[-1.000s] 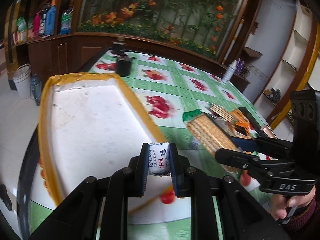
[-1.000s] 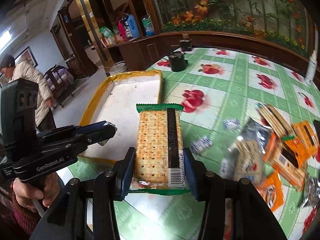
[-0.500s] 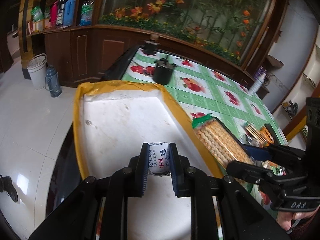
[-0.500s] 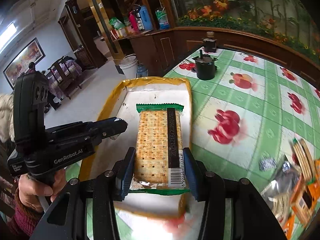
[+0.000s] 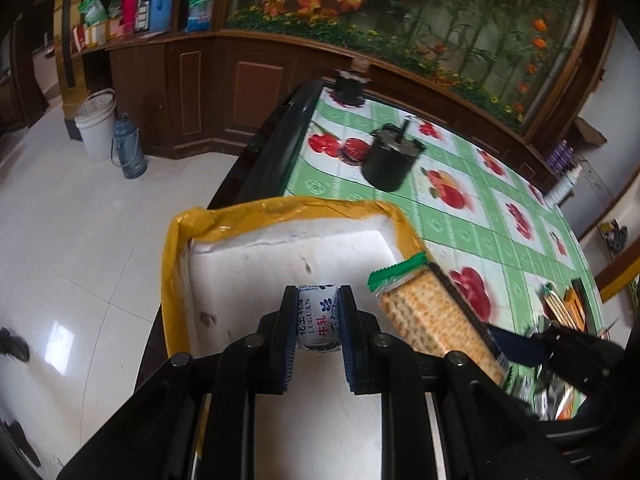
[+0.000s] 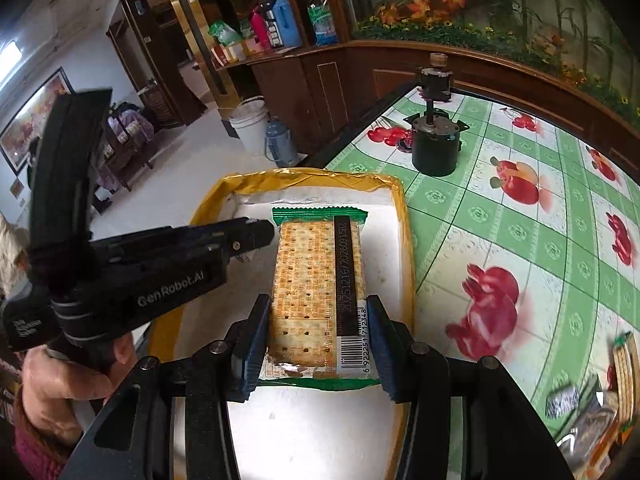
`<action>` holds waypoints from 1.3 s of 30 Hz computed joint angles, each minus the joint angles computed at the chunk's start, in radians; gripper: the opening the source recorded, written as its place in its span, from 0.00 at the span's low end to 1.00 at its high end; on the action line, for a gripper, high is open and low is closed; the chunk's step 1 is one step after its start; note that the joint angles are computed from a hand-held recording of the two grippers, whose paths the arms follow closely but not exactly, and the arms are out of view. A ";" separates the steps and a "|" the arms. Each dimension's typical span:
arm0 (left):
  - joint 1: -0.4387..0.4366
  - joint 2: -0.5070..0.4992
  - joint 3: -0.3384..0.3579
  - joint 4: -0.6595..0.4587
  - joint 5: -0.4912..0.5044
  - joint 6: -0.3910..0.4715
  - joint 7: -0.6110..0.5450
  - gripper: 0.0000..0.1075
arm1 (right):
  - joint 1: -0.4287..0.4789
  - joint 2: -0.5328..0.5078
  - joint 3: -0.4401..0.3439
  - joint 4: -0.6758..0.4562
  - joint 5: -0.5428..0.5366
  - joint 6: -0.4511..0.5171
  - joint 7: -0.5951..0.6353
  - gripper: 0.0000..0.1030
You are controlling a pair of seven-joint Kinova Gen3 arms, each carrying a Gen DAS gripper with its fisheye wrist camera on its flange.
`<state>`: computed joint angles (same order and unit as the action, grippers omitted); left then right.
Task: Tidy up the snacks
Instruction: 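Carry the cracker pack and candy over the white tray with both grippers, then open both grippers to drop the crackers and candy into the tray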
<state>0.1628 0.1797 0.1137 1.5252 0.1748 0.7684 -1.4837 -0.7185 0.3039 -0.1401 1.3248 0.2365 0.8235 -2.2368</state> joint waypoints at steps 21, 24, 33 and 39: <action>0.033 0.051 -0.012 -0.030 -0.089 0.019 0.095 0.17 | -0.067 0.137 0.056 -0.104 0.044 0.031 -0.032 0.49; 0.040 0.054 -0.013 -0.034 -0.105 0.025 0.107 0.17 | -0.068 0.143 0.057 -0.109 0.047 0.035 -0.036 0.49; 0.065 0.069 -0.017 -0.058 -0.156 0.051 0.144 0.17 | -0.067 0.143 0.055 -0.104 0.048 0.030 -0.039 0.49; 0.066 0.071 -0.016 -0.060 -0.160 0.054 0.149 0.17 | -0.068 0.142 0.055 -0.103 0.049 0.032 -0.038 0.49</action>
<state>0.2293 0.2502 0.0977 1.4654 0.0147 0.8222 -1.3350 -0.7870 0.4461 -0.0855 1.2218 0.2857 0.8551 -2.2749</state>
